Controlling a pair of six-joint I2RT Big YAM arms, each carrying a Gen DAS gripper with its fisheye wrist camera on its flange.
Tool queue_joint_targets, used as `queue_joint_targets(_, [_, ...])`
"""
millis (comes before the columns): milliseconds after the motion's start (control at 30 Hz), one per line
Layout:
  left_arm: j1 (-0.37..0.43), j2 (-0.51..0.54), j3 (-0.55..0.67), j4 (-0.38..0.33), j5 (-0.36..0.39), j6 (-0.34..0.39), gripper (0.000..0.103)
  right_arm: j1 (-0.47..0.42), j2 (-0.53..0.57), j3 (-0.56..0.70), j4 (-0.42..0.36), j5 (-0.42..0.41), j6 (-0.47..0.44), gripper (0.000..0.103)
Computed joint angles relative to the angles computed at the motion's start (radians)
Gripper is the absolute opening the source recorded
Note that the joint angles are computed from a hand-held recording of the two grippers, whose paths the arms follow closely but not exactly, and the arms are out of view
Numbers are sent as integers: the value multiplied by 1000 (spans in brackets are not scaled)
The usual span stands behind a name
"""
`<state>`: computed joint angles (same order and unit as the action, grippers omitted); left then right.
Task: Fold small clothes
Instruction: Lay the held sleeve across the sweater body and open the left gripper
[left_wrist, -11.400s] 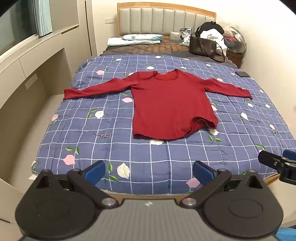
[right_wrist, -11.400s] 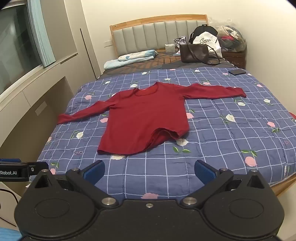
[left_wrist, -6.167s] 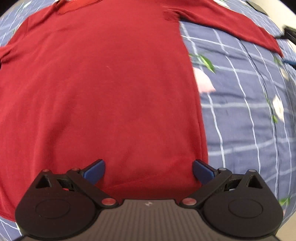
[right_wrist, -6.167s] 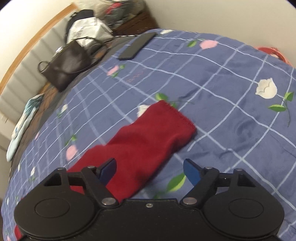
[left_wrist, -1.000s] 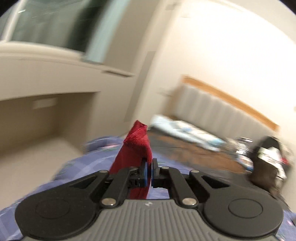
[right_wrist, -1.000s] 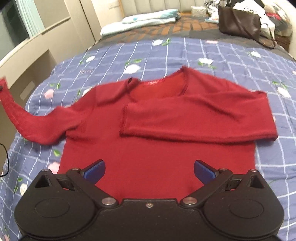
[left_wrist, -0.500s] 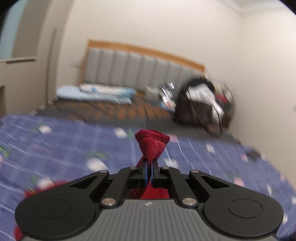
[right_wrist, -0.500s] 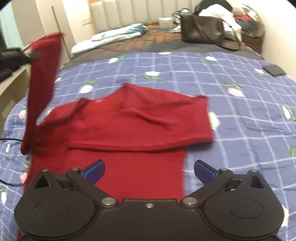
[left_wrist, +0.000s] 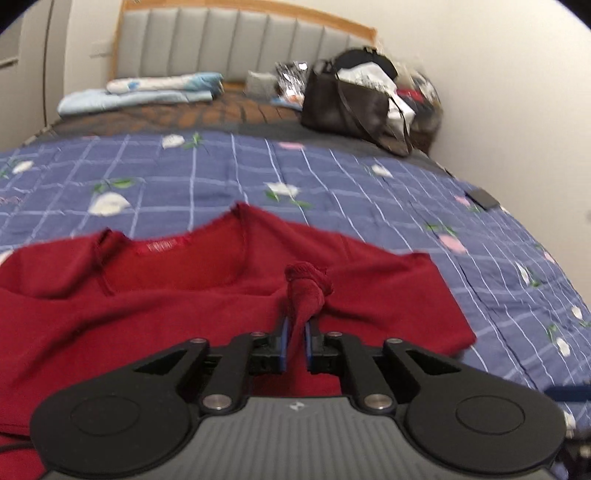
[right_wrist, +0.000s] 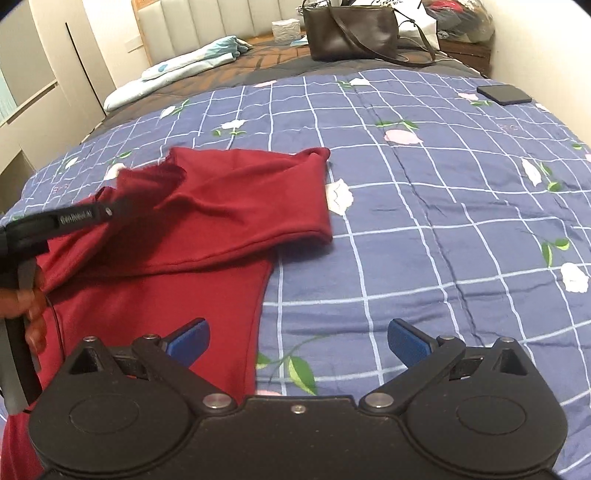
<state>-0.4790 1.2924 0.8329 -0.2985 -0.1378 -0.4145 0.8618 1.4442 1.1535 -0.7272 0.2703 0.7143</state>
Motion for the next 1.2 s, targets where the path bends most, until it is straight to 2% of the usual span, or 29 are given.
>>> queue_joint_targets(33, [1, -5, -4, -2, 19, 0, 18, -4, 2, 1, 7, -6, -4, 102])
queue_joint_targets(100, [9, -30, -19, -6, 57, -2, 41, -17, 7, 5, 24, -21, -18, 102])
queue_joint_targets(167, [16, -46, -26, -13, 76, -10, 59, -28, 18, 17, 39, -32, -30, 102])
queue_joint_targets(200, [23, -64, -34, -18, 86, -19, 66, -33, 23, 23, 46, -39, -38, 102])
queue_joint_targets(233, [31, -75, -36, -29, 99, -30, 69, -39, 30, 30, 53, -46, -45, 102])
queue_joint_targets(300, [49, -94, -23, -94, 113, -67, 79, -50, 49, 48, 69, -66, -58, 102])
queue_joint_targets(367, [69, -104, 11, -197, 110, -113, 86, -60, 74, 70, 88, -87, -69, 102])
queue_joint_targets(533, [127, -113, 102, -424, 63, -221, 96, -67, 140, 134, 130, -132, -94, 100])
queue_joint_targets(700, [167, -109, 178, -583, -48, -216, 100, -55, 222, 216, 149, -159, -117, 100])
queue_joint_targets(800, [192, -118, 196, -631, -94, -198, 100, -43, 264, 262, 141, -167, -119, 100])
queue_joint_targets(967, [222, -142, 210, -674, -162, -152, 101, -20, 315, 323, 116, -167, -121, 100])
queue_joint_targets(1200, [282, -171, 198, -677, -161, -107, 102, 4, 357, 374, 93, -156, -117, 100])
